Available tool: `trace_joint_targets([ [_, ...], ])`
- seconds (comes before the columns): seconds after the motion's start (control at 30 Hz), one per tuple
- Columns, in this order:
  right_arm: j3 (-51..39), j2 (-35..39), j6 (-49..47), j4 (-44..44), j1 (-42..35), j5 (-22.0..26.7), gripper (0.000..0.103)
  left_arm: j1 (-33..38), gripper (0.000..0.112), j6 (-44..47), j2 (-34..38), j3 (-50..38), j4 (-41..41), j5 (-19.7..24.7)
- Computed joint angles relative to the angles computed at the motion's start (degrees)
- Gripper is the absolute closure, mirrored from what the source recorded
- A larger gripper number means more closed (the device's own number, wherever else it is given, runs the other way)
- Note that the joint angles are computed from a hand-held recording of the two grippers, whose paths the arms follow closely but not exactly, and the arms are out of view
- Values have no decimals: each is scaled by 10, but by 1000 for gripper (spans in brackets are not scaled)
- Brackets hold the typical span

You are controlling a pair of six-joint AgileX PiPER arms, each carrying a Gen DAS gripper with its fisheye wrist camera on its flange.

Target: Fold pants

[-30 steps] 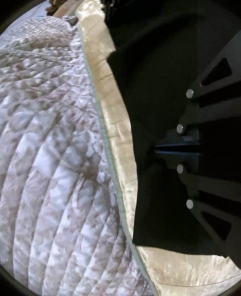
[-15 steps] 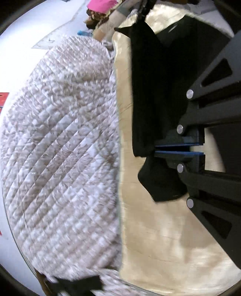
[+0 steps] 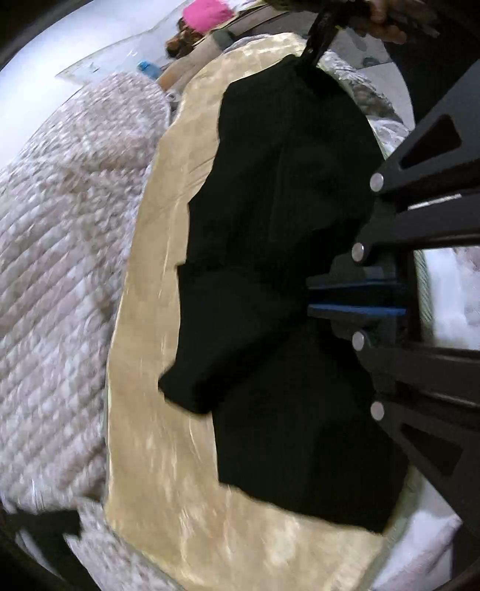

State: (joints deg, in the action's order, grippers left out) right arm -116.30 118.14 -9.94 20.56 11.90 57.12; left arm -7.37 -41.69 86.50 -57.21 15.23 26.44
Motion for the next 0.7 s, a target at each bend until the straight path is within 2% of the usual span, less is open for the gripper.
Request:
trace_joint_targets([
  [0.1, 39, -18, 7, 24, -13, -24, 45, 15, 71, -41, -33, 21, 23, -7],
  [0.13, 50, -22, 10, 29, -18, -34, 45, 20, 65, -54, -38, 22, 31, -7],
  [0.17, 54, -23, 17, 27, -20, -43, 45, 23, 63, -56, -35, 13, 34, -5],
  [0.3, 65, -29, 45, 35, -28, -71, 45, -1, 59, -47, 20, -54, 62, 14],
  [0.47, 82, -41, 66, 56, -44, -102, 45, -45, 58, 10, 151, -200, 72, 66],
  [0.6, 72, -32, 93, 58, -59, -98, 45, -60, 58, 9, 254, -315, 109, 145],
  [0.63, 66, -26, 94, 73, -66, -94, 45, -63, 58, 0, 264, -322, 124, 151],
  [0.67, 61, -21, 96, 85, -71, -90, 45, -67, 60, -21, 267, -321, 154, 148],
  [0.7, 59, -19, 99, 88, -73, -91, 45, -71, 74, -38, 267, -318, 178, 150],
])
